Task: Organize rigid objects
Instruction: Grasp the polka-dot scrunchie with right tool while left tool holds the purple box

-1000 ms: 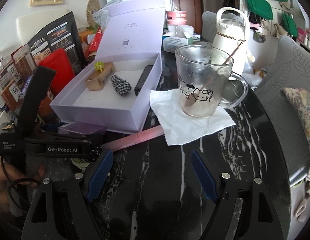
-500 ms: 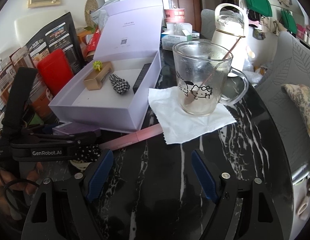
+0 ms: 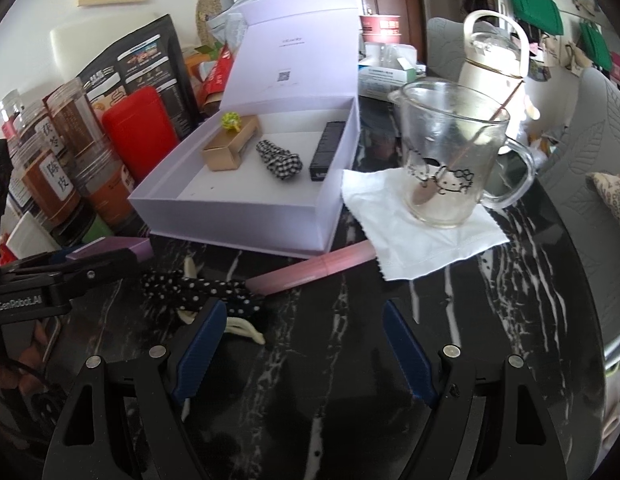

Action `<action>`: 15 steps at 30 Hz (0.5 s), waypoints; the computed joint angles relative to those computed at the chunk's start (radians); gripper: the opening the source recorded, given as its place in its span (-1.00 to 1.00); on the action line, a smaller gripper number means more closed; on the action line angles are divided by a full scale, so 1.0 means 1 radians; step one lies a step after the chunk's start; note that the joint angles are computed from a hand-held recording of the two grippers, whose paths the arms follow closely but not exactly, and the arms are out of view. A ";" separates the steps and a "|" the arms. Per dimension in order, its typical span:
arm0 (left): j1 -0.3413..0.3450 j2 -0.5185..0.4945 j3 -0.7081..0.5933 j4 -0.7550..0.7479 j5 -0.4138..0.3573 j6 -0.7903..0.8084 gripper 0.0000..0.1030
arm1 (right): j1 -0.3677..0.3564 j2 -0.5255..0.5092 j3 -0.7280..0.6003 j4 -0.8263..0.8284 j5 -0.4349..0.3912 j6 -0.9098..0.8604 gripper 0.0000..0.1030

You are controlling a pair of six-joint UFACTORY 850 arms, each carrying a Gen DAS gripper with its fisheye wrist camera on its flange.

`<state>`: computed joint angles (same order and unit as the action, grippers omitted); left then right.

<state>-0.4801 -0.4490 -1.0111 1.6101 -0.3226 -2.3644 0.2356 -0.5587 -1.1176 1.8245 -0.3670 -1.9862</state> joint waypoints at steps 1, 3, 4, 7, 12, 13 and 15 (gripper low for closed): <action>-0.001 0.011 0.017 0.015 -0.007 -0.026 0.88 | 0.006 -0.001 -0.001 -0.013 -0.001 0.011 0.58; -0.001 0.032 0.050 0.043 -0.021 -0.076 0.88 | 0.016 -0.001 0.000 -0.024 -0.010 0.018 0.59; -0.001 0.040 0.063 0.060 -0.027 -0.103 0.88 | 0.021 -0.002 0.001 -0.026 -0.015 0.019 0.63; -0.003 0.056 0.097 0.090 -0.049 -0.157 0.88 | 0.036 -0.006 0.000 -0.031 -0.030 0.030 0.86; -0.002 0.078 0.144 0.134 -0.073 -0.229 0.88 | 0.066 -0.033 -0.027 -0.052 -0.026 0.063 1.00; -0.003 0.080 0.149 0.136 -0.077 -0.234 0.88 | 0.071 -0.039 -0.033 -0.052 -0.026 0.069 1.00; -0.003 0.086 0.161 0.149 -0.085 -0.250 0.88 | 0.080 -0.051 -0.040 -0.033 -0.030 0.065 1.00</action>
